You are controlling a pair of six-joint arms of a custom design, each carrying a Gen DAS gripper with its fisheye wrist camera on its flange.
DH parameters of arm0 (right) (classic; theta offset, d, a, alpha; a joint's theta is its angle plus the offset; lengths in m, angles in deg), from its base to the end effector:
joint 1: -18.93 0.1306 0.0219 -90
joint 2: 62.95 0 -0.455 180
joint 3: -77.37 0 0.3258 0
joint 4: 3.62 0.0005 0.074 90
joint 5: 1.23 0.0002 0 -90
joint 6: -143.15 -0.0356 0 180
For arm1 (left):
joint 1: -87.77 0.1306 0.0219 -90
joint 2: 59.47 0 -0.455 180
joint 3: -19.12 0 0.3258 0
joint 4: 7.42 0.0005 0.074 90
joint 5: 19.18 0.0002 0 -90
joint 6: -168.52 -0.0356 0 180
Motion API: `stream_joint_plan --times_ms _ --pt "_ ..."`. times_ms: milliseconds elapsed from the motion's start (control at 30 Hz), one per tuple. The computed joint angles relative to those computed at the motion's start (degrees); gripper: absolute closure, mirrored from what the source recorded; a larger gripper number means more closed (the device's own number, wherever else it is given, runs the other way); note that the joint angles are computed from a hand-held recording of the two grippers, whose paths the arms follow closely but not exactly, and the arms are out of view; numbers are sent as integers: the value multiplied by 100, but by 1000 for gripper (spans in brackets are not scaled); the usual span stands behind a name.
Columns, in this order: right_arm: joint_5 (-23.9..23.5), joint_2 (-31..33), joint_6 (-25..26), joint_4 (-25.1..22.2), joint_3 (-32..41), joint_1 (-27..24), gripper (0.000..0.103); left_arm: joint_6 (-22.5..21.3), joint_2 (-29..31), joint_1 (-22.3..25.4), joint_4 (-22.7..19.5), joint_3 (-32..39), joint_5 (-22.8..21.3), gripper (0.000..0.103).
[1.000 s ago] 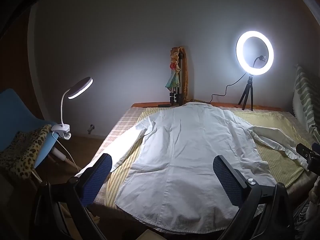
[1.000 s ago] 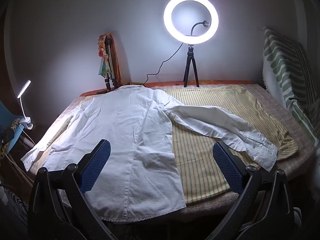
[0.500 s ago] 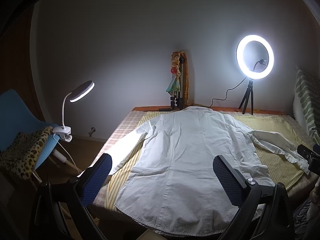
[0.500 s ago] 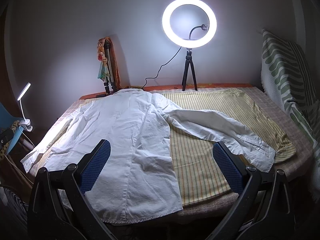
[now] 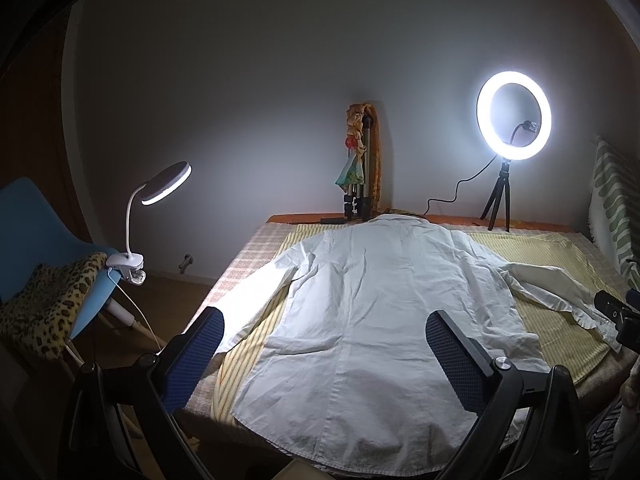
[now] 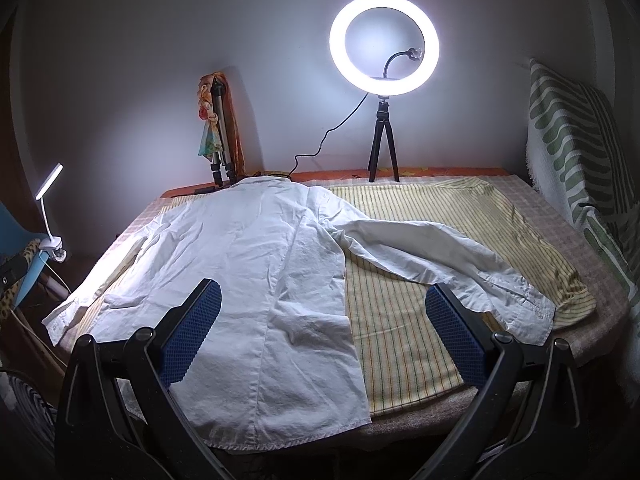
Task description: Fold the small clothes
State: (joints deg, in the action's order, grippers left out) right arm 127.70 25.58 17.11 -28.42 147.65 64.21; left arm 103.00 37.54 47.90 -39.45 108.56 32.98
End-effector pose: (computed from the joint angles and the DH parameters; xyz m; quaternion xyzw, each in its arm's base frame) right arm 0.2934 0.2637 0.4139 0.0627 0.8727 0.0129 0.4841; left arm 0.3813 -0.2906 0.4740 -0.0222 0.8667 0.0339 0.4972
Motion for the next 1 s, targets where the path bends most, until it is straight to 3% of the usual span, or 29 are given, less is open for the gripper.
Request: stream_joint_plan --times_ms 1000 --pt "-54 -4 -15 53 -45 -32 0 -24 23 20 83 -48 -2 2"
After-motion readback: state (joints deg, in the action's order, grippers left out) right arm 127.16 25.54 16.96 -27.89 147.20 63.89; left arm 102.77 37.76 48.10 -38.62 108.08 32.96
